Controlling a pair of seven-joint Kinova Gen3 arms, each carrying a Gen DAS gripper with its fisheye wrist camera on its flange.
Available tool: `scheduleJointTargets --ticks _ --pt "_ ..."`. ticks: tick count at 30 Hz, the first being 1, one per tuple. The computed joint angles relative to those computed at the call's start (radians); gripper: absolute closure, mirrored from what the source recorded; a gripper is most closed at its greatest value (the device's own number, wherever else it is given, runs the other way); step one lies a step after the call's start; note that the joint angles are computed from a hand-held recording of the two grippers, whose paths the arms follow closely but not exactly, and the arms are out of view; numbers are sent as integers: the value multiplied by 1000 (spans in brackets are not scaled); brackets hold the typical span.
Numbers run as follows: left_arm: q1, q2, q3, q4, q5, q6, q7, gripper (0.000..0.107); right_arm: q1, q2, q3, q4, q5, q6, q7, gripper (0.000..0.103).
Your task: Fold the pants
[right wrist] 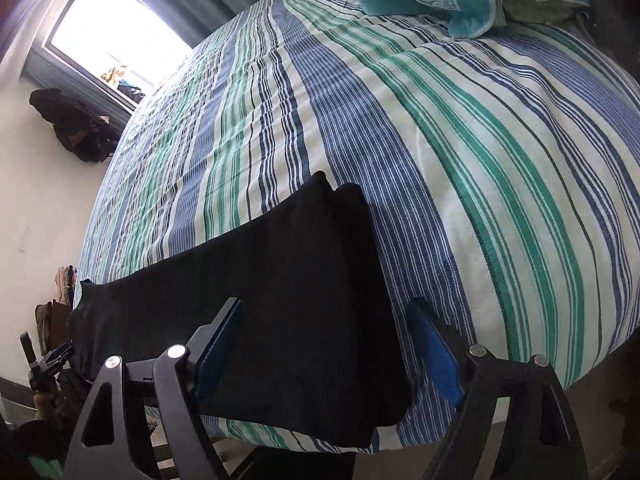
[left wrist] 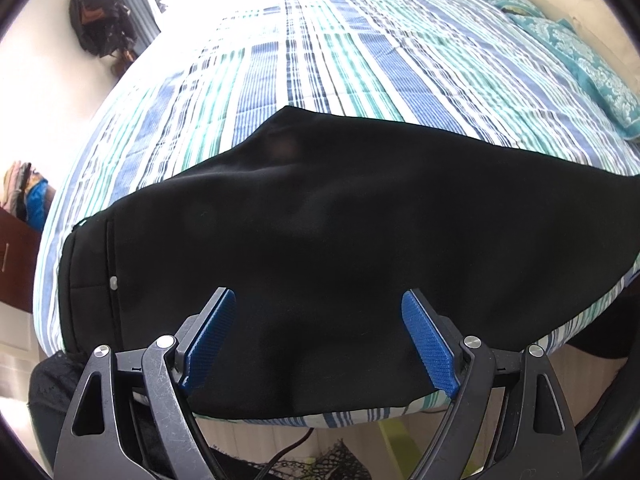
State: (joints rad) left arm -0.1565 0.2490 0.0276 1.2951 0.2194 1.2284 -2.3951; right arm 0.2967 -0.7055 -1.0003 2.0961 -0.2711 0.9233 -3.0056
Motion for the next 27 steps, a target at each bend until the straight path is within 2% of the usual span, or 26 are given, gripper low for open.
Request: scheduleJointTargets --ticks 4,6,9,11,16,18,20,23,27 --pt "20 3 3 6 -23 3 17 21 -56 28 35 38 -2 -99 40 20" --pt "28 -1 5 17 -32 -1 16 21 -80 57 41 44 7 -117 49 21" --pt "38 -7 8 32 -39 -8 11 21 -144 62 83 92 2 -176 31 28" --pt "41 -8 9 35 -39 -7 9 21 -163 109 86 85 24 -154 29 39" --pt "44 -5 9 32 -34 4 9 21 -161 284 53 12 116 -64 18 42" --pt "37 -7 9 30 -22 6 2 21 -165 337 50 -19 151 -23 -4 52" --pt "24 -10 7 30 -4 6 -9 21 -201 333 81 -26 160 -27 -11 92" --pt "7 0 1 18 14 17 -11 21 -196 353 31 -74 226 11 -85 92" --pt "-16 24 -4 -4 32 36 -1 21 -205 294 12 -104 280 -25 -204 92"
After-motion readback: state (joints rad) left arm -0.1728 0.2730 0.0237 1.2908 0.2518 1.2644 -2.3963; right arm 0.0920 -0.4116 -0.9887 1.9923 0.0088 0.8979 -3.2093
